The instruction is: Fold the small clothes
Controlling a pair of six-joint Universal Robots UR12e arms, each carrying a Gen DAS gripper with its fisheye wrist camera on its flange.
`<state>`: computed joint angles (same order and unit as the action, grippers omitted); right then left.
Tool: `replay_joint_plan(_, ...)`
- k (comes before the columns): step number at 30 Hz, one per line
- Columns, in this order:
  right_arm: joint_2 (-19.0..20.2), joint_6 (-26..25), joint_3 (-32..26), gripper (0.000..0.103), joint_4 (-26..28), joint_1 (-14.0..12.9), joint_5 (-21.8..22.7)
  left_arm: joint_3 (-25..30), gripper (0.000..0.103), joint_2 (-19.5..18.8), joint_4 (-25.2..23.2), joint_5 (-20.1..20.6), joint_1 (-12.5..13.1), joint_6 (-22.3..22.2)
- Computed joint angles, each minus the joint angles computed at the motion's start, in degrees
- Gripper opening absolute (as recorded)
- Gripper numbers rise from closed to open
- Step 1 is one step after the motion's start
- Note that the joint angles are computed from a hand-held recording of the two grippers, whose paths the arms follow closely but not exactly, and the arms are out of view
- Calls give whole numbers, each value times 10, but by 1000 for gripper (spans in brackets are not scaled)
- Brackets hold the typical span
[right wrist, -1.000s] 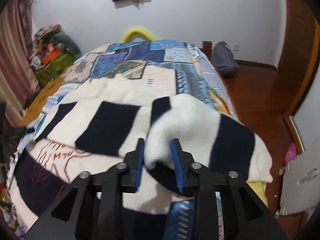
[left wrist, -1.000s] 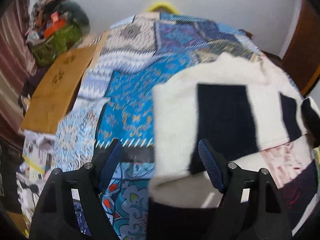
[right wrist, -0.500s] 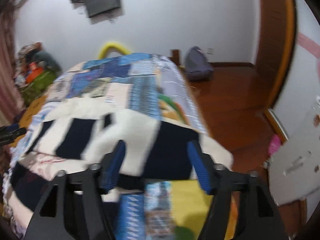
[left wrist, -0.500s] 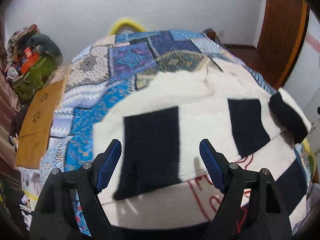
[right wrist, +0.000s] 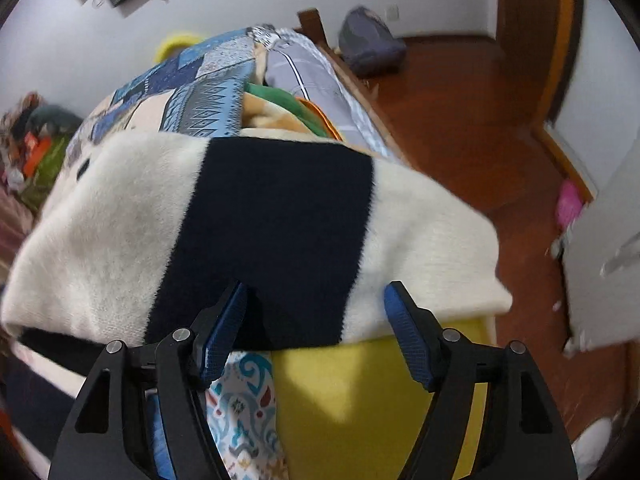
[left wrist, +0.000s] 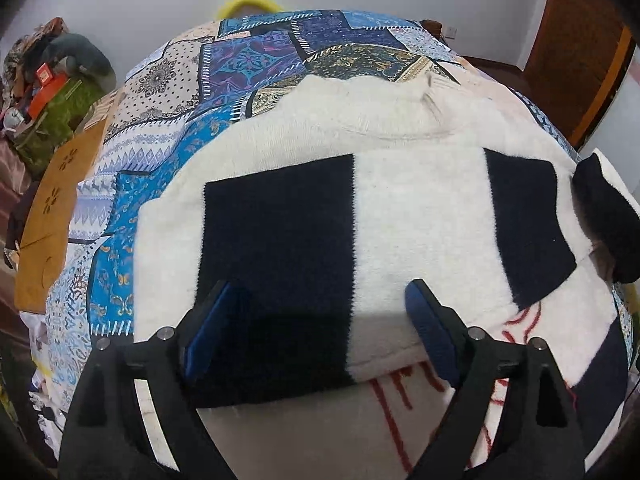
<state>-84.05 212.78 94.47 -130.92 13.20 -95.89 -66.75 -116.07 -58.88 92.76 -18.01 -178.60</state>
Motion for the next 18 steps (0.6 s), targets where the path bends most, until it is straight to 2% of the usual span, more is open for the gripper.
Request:
replay_joint_plan(2, 2, -4, -1, 55, -1, 1, 2, -1, 89, -1, 3, 2, 0, -2)
replay_joint_plan(4, 3, -14, -2, 35, -1, 5, -3, -3, 90, 0, 5, 3, -1, -4)
replay_joint_plan(5, 3, -20, -3, 29, 0, 9, -14, -3, 90, 0, 6, 4, -1, -6)
replay_joint_plan(6, 3, -22, -4, 17, 1, 13, -27, -3, 90, 0, 4, 4, -1, -7)
replay_joint_plan(7, 2, -23, -2, 14, -1, 12, -26, -3, 90, 1, 2, 5, -1, -8)
replay_joint_plan(9, -1, -24, -2, 9, 0, 9, -20, -3, 89, 4, -3, 4, -1, -7)
replay_joint_plan(12, -10, -23, -2, 9, -10, 9, -20, -12, 89, 13, 0, 7, -2, 8)
replay_joint_plan(18, -9, -51, -37, 8, -42, 32, -48, -38, 89, 37, 20, 22, -4, 39)
